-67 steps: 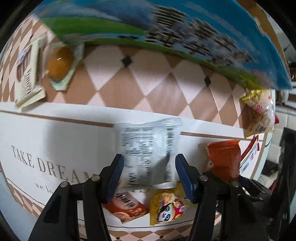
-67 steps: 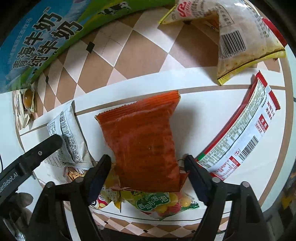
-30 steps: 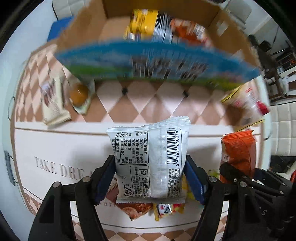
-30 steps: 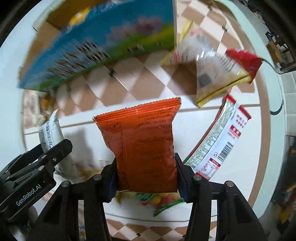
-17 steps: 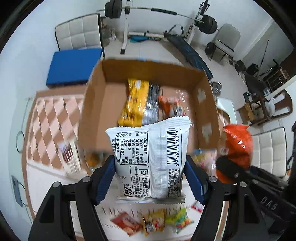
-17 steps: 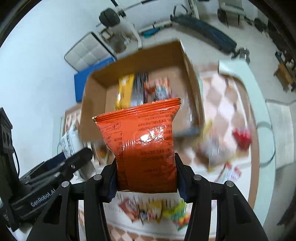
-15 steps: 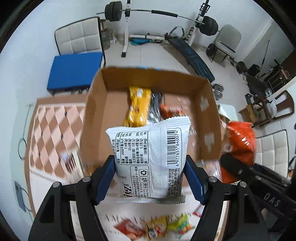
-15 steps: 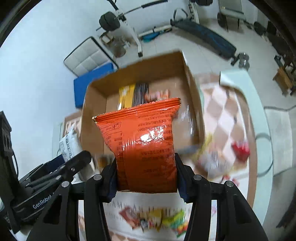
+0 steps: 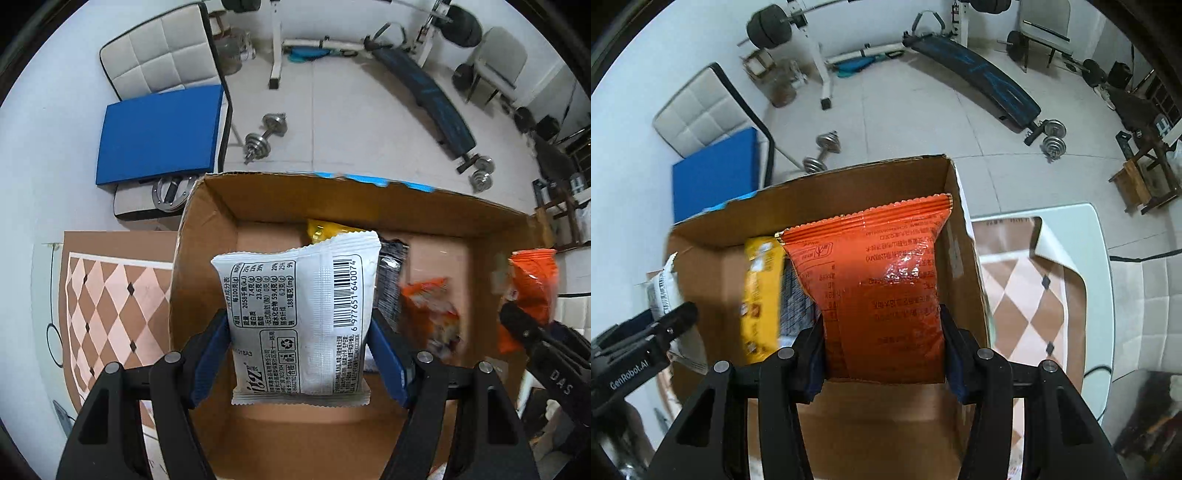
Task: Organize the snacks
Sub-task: 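Open both tools to release the packets into the box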
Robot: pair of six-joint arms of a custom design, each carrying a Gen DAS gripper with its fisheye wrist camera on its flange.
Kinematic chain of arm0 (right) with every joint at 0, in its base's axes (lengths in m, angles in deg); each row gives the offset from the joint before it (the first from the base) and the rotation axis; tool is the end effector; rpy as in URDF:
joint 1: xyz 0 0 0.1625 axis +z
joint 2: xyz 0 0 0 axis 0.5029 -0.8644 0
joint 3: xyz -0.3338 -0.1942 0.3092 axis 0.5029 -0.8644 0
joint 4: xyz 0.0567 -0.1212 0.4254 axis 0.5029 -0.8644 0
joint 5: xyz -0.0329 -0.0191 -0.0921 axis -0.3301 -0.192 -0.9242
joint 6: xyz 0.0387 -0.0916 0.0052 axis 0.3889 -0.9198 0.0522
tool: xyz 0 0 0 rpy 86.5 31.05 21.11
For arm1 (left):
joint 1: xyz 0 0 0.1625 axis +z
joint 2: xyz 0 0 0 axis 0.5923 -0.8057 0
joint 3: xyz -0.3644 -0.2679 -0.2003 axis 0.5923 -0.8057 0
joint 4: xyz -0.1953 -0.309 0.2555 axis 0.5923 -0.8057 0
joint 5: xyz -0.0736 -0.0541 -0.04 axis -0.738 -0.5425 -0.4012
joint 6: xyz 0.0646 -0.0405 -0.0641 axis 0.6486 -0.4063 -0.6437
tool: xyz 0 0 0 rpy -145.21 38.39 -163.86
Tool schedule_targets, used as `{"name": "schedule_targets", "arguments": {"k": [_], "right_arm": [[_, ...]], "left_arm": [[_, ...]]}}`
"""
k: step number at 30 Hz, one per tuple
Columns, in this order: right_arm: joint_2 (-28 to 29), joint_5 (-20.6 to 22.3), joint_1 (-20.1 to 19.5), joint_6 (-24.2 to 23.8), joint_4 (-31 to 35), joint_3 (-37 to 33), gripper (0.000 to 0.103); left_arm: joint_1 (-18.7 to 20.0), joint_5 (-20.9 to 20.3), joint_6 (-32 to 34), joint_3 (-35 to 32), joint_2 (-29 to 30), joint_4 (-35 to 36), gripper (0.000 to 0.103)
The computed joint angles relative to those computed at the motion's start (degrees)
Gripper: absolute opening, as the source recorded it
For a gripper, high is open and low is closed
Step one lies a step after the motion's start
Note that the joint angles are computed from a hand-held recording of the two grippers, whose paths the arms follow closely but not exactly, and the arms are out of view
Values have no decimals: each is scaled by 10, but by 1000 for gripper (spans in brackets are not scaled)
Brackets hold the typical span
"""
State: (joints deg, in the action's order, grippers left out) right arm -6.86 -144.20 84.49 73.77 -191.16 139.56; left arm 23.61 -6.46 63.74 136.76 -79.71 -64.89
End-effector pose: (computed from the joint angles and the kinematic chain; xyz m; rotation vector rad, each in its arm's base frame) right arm 0.3640 -0.6455 0.1347 -0.7484 -2.2792 0.5878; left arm -0.2074 -0.7491 0.3233 0.6677 2.3245 0.0738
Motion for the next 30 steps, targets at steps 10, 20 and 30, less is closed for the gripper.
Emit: {"name": "schedule_targets", "arguments": {"k": [10,20,30], "right_arm": [[25,29,-45,-28,0,-11,87],[26,32,-35,-42,-20,-3,91],[21,0,17,-16,5,5,93]], "left_arm": [[23,5,-20,-34,44,28,89],[11,-25,16,3,10,-37,90],[-11,-44,41,60,-63,-74,93]]}}
